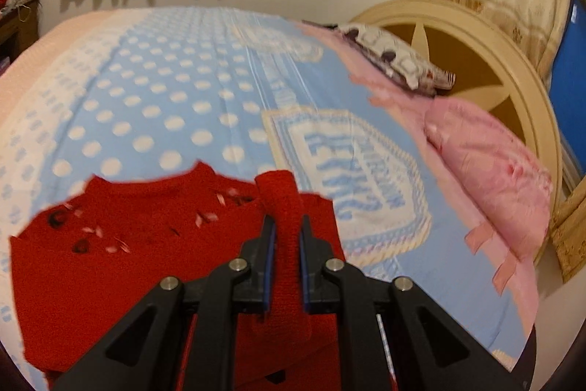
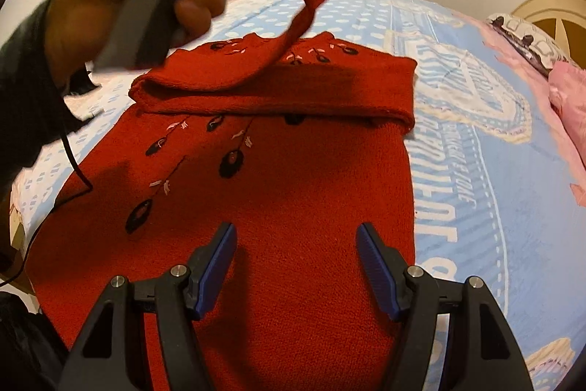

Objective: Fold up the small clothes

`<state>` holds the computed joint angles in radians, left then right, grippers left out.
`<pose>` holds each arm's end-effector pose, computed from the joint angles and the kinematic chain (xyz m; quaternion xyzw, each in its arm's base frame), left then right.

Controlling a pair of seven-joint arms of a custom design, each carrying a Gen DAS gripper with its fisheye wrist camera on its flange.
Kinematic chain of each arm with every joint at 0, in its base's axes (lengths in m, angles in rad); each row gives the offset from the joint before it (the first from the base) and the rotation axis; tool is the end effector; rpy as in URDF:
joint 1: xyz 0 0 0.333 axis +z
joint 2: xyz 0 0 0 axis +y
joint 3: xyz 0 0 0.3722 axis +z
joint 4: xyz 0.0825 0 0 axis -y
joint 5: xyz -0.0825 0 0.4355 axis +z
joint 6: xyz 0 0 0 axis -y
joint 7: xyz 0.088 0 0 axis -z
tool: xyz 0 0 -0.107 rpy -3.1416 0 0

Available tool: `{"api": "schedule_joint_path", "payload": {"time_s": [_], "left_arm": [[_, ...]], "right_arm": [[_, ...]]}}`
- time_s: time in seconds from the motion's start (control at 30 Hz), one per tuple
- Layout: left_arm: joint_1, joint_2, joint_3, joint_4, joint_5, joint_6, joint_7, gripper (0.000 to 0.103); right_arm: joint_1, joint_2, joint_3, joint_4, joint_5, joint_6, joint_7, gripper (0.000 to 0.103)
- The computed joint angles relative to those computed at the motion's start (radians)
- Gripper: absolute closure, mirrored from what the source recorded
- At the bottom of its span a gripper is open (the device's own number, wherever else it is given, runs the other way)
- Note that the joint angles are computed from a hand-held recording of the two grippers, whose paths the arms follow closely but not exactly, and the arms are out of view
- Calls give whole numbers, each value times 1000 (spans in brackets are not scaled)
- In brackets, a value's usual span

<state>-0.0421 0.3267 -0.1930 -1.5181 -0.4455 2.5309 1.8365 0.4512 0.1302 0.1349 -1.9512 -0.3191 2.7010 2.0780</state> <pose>0.7584 -0.1523 0.5962 -0.5865 0.7112 -0.3767 0.0910 0.5654 0.3835 0.5139 -0.7679 0.5557 -0.1691 0.2702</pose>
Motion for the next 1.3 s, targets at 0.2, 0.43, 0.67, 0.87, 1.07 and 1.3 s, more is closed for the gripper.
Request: {"api": "schedule_joint_path", "payload": {"time_s": [0.2,0.43,0.67,0.87,1.07,1.3], "left_arm": [[21,-20,-39,-31,-73,-42,141,81],[40,-134,-7,-181,-133,54,313,46],[61,-232,90,-394,60,238,306,37],[111,-233,150,-478,214,327,133,31],[165,-208,133,-486,97,319,148,31],[192,-196,105,-476,-39,295,250,30]], "right_arm": [[-11,6,5,-1,53,-6,-7,35],[-19,8,9,-2,106,3,-34,35],[-36,-4,9,56,164,-54,-129,35],[-66,130,-30,276,169,-123,-90,35],[-105,338,-18,560,251,-257,-88,41],[-79,462,-45,705,234,-361,-69,78]]}}
